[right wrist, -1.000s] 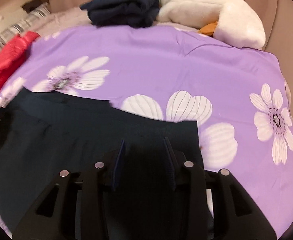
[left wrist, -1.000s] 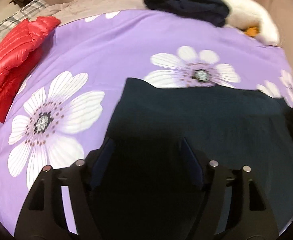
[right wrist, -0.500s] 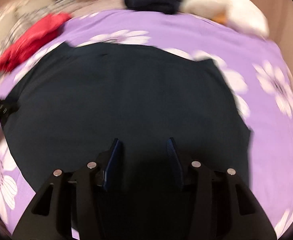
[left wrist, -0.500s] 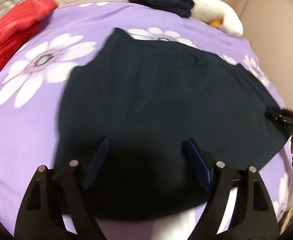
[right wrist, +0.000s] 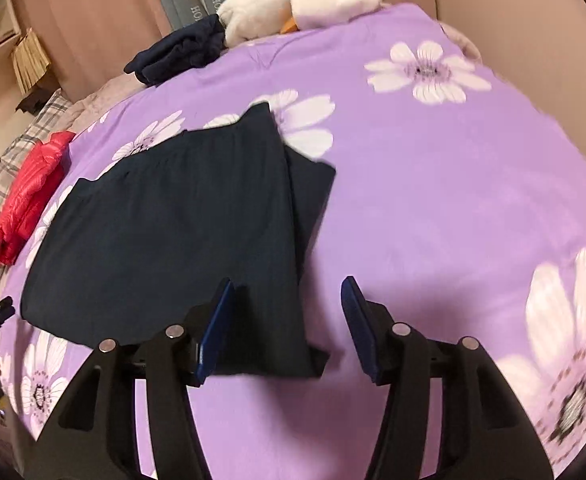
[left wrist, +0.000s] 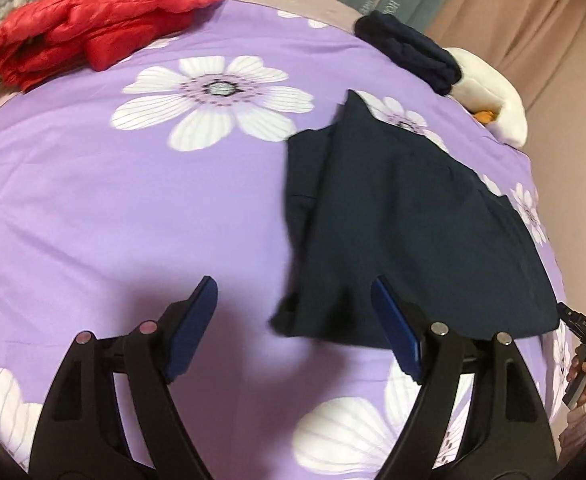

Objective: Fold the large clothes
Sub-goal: 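Grasp the folded edge of the jacket with both tools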

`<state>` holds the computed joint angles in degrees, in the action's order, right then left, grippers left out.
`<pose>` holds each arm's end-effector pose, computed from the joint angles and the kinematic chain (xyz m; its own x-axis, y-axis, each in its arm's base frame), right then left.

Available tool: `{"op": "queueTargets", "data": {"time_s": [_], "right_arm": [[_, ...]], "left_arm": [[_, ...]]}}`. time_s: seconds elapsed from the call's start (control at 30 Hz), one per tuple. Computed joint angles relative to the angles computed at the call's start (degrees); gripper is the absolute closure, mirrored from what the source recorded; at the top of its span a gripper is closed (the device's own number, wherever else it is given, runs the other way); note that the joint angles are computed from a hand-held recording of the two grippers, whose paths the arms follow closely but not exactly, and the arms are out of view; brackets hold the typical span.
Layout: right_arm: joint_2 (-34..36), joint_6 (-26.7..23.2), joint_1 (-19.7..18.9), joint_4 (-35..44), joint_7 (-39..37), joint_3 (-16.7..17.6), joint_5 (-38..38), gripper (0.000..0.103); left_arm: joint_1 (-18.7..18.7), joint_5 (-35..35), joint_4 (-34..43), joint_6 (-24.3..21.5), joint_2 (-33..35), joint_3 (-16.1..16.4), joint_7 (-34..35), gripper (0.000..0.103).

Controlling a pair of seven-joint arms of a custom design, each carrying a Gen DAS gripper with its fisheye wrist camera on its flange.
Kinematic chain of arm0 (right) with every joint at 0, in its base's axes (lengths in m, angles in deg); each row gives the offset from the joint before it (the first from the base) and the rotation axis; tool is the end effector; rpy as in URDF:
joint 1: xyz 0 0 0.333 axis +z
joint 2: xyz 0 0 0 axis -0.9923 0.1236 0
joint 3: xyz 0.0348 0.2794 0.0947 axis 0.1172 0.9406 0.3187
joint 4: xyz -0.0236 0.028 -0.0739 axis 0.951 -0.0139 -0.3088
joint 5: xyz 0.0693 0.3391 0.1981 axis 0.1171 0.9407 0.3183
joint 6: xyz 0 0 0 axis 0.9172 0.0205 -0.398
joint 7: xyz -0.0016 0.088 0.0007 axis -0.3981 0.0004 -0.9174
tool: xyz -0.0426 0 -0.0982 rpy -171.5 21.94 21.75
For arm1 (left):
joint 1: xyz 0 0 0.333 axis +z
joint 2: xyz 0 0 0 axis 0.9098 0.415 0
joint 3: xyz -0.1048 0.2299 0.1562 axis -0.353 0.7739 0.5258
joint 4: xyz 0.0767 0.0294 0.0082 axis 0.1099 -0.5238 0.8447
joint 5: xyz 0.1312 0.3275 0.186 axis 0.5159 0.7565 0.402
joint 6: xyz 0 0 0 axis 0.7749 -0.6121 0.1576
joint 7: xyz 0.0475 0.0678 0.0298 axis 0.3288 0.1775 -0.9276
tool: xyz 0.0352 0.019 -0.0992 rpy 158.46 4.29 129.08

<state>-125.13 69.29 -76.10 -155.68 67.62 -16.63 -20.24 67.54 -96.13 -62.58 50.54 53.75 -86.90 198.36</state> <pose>0.3388 0.0554 0.5434 -0.4393 -0.8621 -0.2525 -0.6369 0.4971 -0.5893 0.5804 -0.0228 0.5241 -0.2838 -0.8968 0.3394 -0.8268 0.0496 -0.5603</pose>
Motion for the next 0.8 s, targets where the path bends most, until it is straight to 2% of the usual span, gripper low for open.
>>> {"op": "queueTargets", "data": {"time_s": [0.13,0.17,0.2,0.23,0.27,0.33,0.47,0.57,0.67,0.73,0.8], "right_arm": [[-0.5,3.7,0.4,-1.9,1.6,-0.3,1.3,0.047],[0.2,4.4,0.5,-1.8,1.4,-0.4,1.3,0.047],[0.8,4.9,0.8,-1.6,1.0,-0.7,1.4,0.048],[1.6,5.4,1.0,-1.3,0.4,-1.0,1.5,0.059],[2.0,5.3,1.4,-1.1,-0.5,-1.4,1.7,0.065],[2.9,3.6,1.7,-0.1,-2.1,-1.1,1.5,0.083],[0.5,2.5,1.6,-1.1,-2.0,-0.5,1.8,0.091],[-0.9,1.9,2.0,-3.6,-1.4,-1.1,3.1,0.091],[-1.4,2.4,2.1,-4.3,-1.3,-1.4,3.8,0.09],[-2.9,1.2,1.7,-4.0,-0.6,-1.5,4.4,0.078],[-3.8,-2.1,0.4,-2.6,-0.2,0.7,2.7,0.077]], "left_arm": [[-1.1,1.7,0.9,1.1,1.6,-1.2,-1.1,0.027],[-1.2,3.0,1.3,1.1,2.2,-1.4,-2.0,0.033],[-1.3,4.2,1.6,1.0,2.6,-1.6,-2.9,0.044],[-1.5,5.8,2.6,-0.1,3.7,-1.8,-3.8,0.05],[-1.6,6.5,3.0,-0.8,4.3,-2.0,-4.1,0.054],[-1.7,7.5,1.8,0.5,3.7,-2.2,-3.8,0.057],[-1.3,5.7,1.7,-0.7,3.7,-1.6,-2.8,0.066],[-0.9,6.0,2.1,-1.3,4.4,-1.5,-3.0,0.064],[-0.8,8.6,2.1,-0.8,4.1,-1.7,-5.4,0.05],[-0.8,11.1,1.7,0.5,3.2,-1.8,-6.6,0.048],[-1.0,13.4,0.3,2.2,1.2,-1.9,-6.5,0.047]]}}
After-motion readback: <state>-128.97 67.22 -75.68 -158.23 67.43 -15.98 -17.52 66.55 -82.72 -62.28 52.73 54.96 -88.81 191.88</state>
